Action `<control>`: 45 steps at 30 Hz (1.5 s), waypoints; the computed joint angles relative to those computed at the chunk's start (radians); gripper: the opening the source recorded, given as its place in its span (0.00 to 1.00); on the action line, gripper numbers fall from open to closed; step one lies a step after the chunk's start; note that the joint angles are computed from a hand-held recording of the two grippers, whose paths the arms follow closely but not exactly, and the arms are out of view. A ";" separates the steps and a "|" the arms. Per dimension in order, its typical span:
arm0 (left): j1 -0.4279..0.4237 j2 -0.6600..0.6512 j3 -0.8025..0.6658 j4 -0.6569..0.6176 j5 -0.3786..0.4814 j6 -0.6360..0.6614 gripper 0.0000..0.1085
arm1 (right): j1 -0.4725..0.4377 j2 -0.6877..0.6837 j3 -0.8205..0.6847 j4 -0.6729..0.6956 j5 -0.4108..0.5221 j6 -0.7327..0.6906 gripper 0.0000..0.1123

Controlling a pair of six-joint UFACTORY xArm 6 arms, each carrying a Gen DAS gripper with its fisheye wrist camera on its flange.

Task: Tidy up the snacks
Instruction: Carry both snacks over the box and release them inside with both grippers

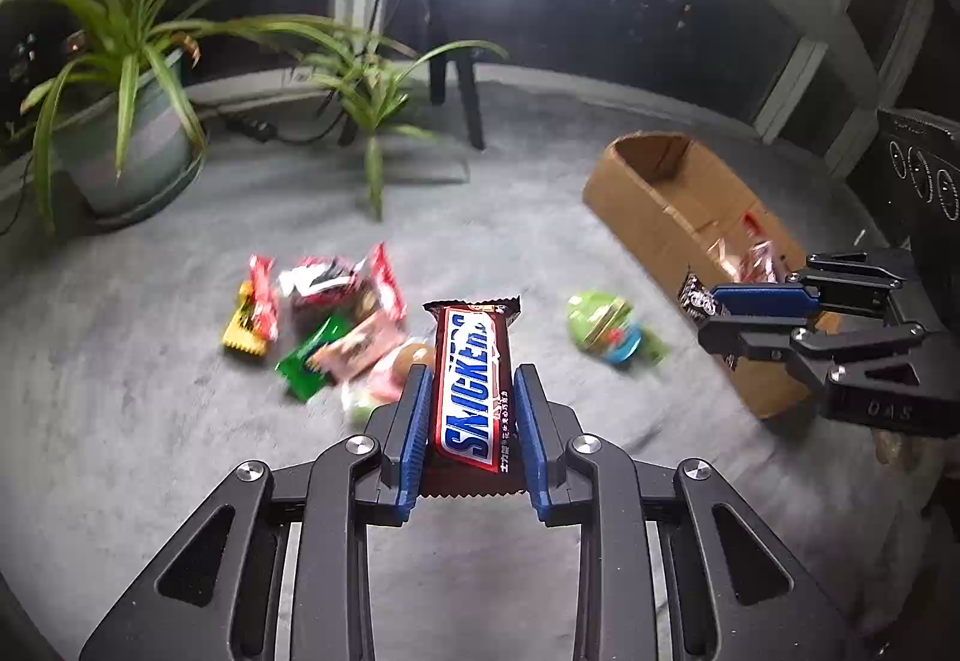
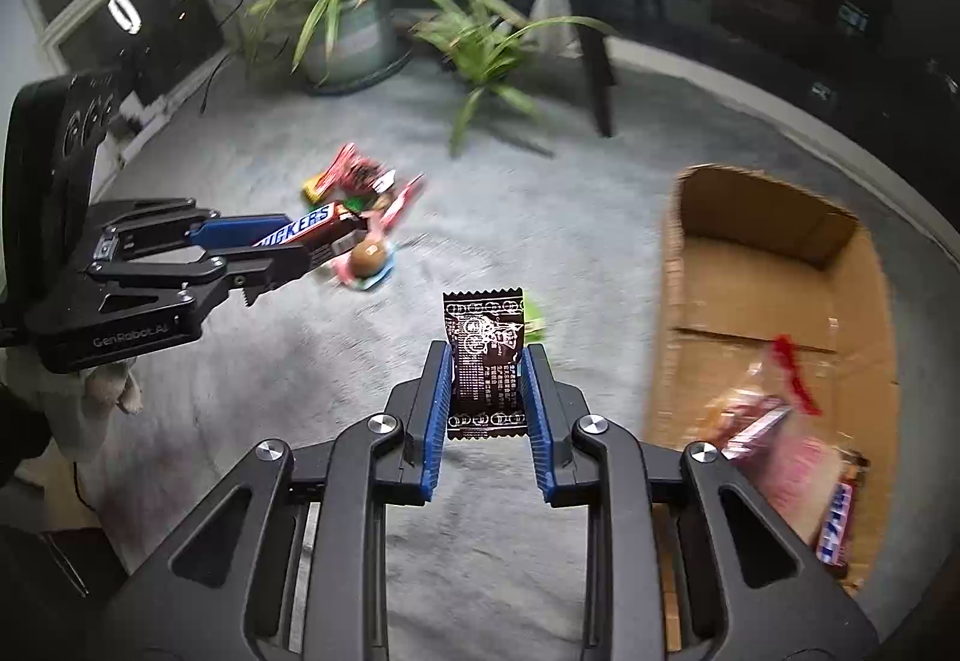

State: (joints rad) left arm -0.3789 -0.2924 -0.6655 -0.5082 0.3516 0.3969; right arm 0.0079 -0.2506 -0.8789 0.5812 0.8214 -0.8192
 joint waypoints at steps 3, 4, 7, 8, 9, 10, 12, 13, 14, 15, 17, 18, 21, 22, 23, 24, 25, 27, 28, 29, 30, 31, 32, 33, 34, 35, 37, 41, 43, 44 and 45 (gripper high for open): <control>-0.016 0.010 -0.030 -0.026 0.001 0.013 0.24 | -0.042 -0.002 -0.020 0.007 0.000 -0.003 0.22; -0.022 0.016 -0.042 -0.036 0.001 0.017 0.24 | -0.057 0.000 -0.028 0.008 -0.003 -0.004 0.22; -0.048 0.040 -0.080 -0.052 -0.007 0.019 0.24 | -0.092 0.011 -0.049 0.010 -0.012 -0.004 0.22; -0.061 0.051 -0.097 -0.053 -0.011 0.016 0.24 | -0.105 0.016 -0.056 0.011 -0.016 -0.004 0.22; -0.073 0.061 -0.112 -0.051 -0.016 0.011 0.24 | -0.116 0.020 -0.062 0.010 -0.020 -0.004 0.22; -0.081 0.071 -0.123 -0.055 -0.019 0.011 0.24 | -0.126 0.023 -0.066 0.008 -0.026 -0.002 0.22; -0.102 0.095 -0.155 -0.060 -0.024 0.007 0.24 | -0.152 0.036 -0.079 0.009 -0.038 0.001 0.22; -0.113 0.107 -0.168 -0.059 -0.030 0.002 0.24 | -0.161 0.039 -0.081 0.009 -0.046 0.002 0.22; -0.123 0.120 -0.183 -0.058 -0.036 -0.007 0.24 | -0.170 0.046 -0.085 0.008 -0.053 0.005 0.22; -0.135 0.137 -0.202 -0.063 -0.041 -0.014 0.24 | -0.178 0.051 -0.087 0.006 -0.059 0.007 0.22; -0.153 0.168 -0.234 -0.078 -0.047 -0.012 0.24 | -0.196 0.069 -0.100 0.001 -0.072 0.015 0.22; -0.165 0.186 -0.250 -0.077 -0.055 -0.016 0.24 | -0.203 0.081 -0.108 -0.001 -0.077 0.016 0.22; -0.192 0.233 -0.298 -0.069 -0.060 -0.027 0.24 | -0.221 0.110 -0.126 -0.006 -0.089 0.020 0.22; -0.200 0.250 -0.315 -0.064 -0.060 -0.032 0.24 | -0.227 0.120 -0.133 -0.006 -0.091 0.021 0.22; -0.206 0.264 -0.330 -0.058 -0.059 -0.036 0.24 | -0.232 0.131 -0.139 -0.006 -0.092 0.022 0.22; -0.212 0.277 -0.342 -0.047 -0.059 -0.046 0.24 | -0.237 0.139 -0.144 -0.005 -0.094 0.022 0.22; -0.218 0.294 -0.358 -0.041 -0.059 -0.053 0.24 | -0.244 0.153 -0.153 -0.005 -0.095 0.025 0.22; -0.226 0.314 -0.379 -0.035 -0.056 -0.062 0.24 | -0.251 0.176 -0.166 -0.004 -0.100 0.026 0.22; -0.230 0.327 -0.391 -0.023 -0.056 -0.072 0.24 | -0.254 0.182 -0.167 -0.007 -0.106 0.030 0.22; -0.233 0.338 -0.400 -0.011 -0.056 -0.083 0.24 | -0.256 0.196 -0.173 -0.007 -0.113 0.033 0.22; -0.237 0.348 -0.409 -0.017 -0.056 -0.082 0.24 | -0.259 0.203 -0.175 -0.004 -0.119 0.034 0.22; -0.239 0.357 -0.416 -0.019 -0.057 -0.083 0.24 | -0.262 0.208 -0.177 0.000 -0.121 0.035 0.22; -0.243 0.370 -0.425 -0.014 -0.057 -0.092 0.24 | -0.265 0.219 -0.181 0.003 -0.121 0.037 0.22; -0.246 0.378 -0.430 -0.011 -0.058 -0.096 0.24 | -0.268 0.230 -0.186 0.004 -0.122 0.041 0.22; -0.248 0.381 -0.433 -0.009 -0.057 -0.098 0.24 | -0.270 0.236 -0.189 0.002 -0.122 0.043 0.22; -0.252 0.391 -0.438 -0.009 -0.059 -0.102 0.24 | -0.272 0.244 -0.192 -0.002 -0.124 0.046 0.22; -0.257 0.400 -0.446 -0.007 -0.059 -0.111 0.24 | -0.276 0.258 -0.197 -0.006 -0.127 0.048 0.22; -0.264 0.426 -0.471 0.016 -0.056 -0.139 0.24 | -0.280 0.275 -0.202 -0.010 -0.131 0.058 0.22; -0.267 0.436 -0.482 0.030 -0.054 -0.151 0.24 | -0.283 0.279 -0.200 -0.014 -0.138 0.067 0.22; -0.265 0.438 -0.485 0.038 -0.047 -0.157 0.24 | -0.284 0.279 -0.198 -0.015 -0.146 0.072 0.22; -0.264 0.438 -0.485 0.060 -0.045 -0.181 0.24 | -0.287 0.280 -0.199 -0.012 -0.143 0.073 0.22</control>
State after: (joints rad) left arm -0.6425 0.1454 -1.1507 -0.4484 0.3068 0.2158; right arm -0.2791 0.0297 -1.0776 0.5694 0.6785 -0.7463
